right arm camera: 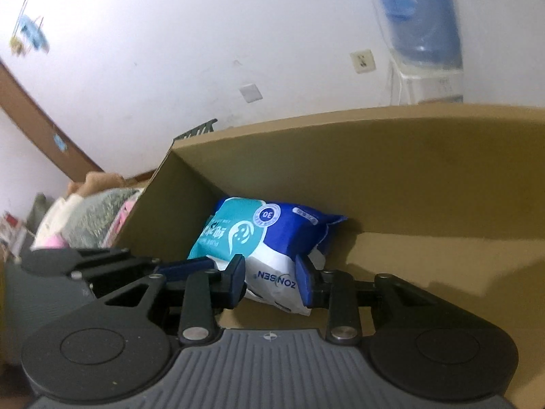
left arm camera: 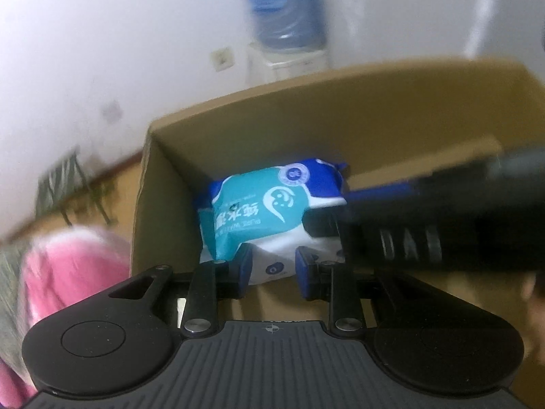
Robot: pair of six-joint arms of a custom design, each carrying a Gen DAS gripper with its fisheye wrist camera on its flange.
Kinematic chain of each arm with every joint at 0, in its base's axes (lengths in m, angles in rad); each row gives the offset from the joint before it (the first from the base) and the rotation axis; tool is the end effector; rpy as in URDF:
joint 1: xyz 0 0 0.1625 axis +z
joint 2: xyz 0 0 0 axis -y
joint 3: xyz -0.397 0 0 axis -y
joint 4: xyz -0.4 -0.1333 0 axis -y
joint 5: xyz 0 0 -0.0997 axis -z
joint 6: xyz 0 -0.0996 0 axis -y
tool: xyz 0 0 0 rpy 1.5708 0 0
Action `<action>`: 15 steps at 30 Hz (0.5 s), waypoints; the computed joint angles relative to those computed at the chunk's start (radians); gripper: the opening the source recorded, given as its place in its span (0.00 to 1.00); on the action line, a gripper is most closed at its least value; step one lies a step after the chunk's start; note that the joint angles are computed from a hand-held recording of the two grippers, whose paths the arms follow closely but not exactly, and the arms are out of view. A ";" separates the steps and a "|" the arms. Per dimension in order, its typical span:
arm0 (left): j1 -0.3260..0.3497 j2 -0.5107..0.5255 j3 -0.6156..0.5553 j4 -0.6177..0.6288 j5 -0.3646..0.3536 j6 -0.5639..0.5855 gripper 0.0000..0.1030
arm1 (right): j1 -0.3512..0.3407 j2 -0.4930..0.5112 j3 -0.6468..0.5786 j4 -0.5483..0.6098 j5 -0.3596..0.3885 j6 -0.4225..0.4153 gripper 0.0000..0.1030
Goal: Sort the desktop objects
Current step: 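Lower the held wet-wipes pack into the cardboard box with both grippers, then open both grippers and release the wet-wipes pack in the box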
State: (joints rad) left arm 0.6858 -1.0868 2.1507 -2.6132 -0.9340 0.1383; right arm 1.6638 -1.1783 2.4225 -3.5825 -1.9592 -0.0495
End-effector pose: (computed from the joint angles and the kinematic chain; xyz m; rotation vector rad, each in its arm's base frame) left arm -0.2471 -0.4510 0.0820 1.2451 2.1990 -0.2785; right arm 0.1338 -0.4053 0.1533 -0.0207 -2.5919 1.0541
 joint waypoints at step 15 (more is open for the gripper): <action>-0.054 -0.108 0.068 -0.030 0.048 0.044 0.28 | 0.060 0.029 -0.003 -0.109 -0.078 -0.088 0.35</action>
